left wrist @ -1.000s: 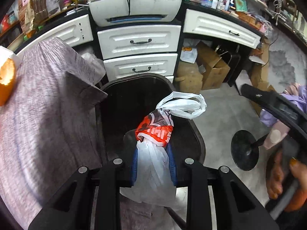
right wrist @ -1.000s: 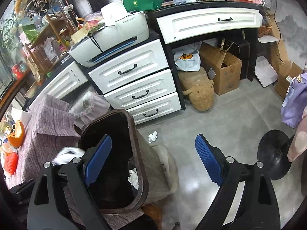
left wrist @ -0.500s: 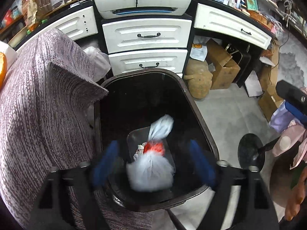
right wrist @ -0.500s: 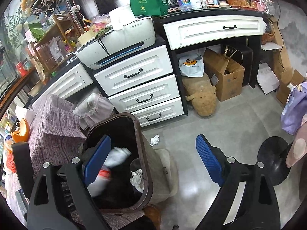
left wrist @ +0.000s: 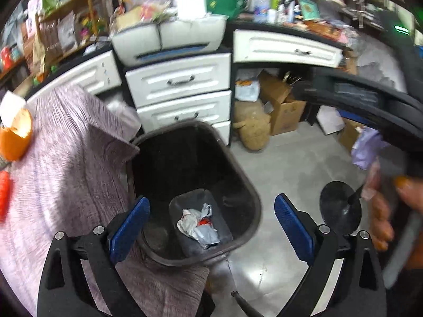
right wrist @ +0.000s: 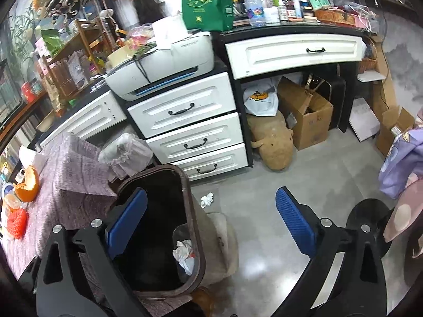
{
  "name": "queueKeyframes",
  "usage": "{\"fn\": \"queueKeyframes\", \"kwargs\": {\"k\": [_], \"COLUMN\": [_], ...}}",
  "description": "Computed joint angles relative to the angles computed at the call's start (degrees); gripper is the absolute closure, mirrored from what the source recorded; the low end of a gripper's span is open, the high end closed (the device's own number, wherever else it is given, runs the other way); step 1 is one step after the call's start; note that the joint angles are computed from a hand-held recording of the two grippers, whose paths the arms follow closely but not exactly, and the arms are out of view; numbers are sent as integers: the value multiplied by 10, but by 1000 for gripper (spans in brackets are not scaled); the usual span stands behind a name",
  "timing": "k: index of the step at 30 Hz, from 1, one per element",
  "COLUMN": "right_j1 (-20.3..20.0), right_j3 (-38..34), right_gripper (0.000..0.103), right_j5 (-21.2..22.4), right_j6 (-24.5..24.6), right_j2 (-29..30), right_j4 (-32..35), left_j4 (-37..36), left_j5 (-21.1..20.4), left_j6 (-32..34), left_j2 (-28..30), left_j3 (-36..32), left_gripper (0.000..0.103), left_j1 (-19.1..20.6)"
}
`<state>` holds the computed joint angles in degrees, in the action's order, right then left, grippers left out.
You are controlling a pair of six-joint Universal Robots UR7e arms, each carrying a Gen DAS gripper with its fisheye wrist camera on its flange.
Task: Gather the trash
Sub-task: 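Move both tools back over the table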
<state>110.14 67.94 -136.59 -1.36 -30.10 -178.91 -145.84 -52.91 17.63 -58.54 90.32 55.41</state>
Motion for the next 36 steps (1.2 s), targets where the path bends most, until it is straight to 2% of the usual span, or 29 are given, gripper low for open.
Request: {"fn": "queueKeyframes", "kwargs": {"k": [4, 10, 19, 26, 31, 36], "right_j1": [13, 37, 70, 90, 96, 105], "right_j3": [-16, -71, -188, -252, -283, -350], "right_gripper": [6, 6, 6, 6, 6, 6], "right_j5": [13, 54, 110, 151, 178, 196], "right_j6": [-19, -54, -99, -112, -108, -121], "right_j2": [10, 45, 121, 162, 179, 218], "right_j4": [15, 57, 159, 222, 265, 313], "left_j4": [-35, -29, -97, -81, -89, -72], "left_j5": [2, 8, 107, 142, 194, 200], "left_j6": [22, -8, -17, -55, -68, -110], "left_j2": [-37, -90, -143, -184, -202, -219], "left_j3": [33, 43, 70, 75, 69, 52], "left_gripper": [6, 5, 5, 5, 6, 6], "left_j1": [-13, -14, -14, 4, 22, 47]}}
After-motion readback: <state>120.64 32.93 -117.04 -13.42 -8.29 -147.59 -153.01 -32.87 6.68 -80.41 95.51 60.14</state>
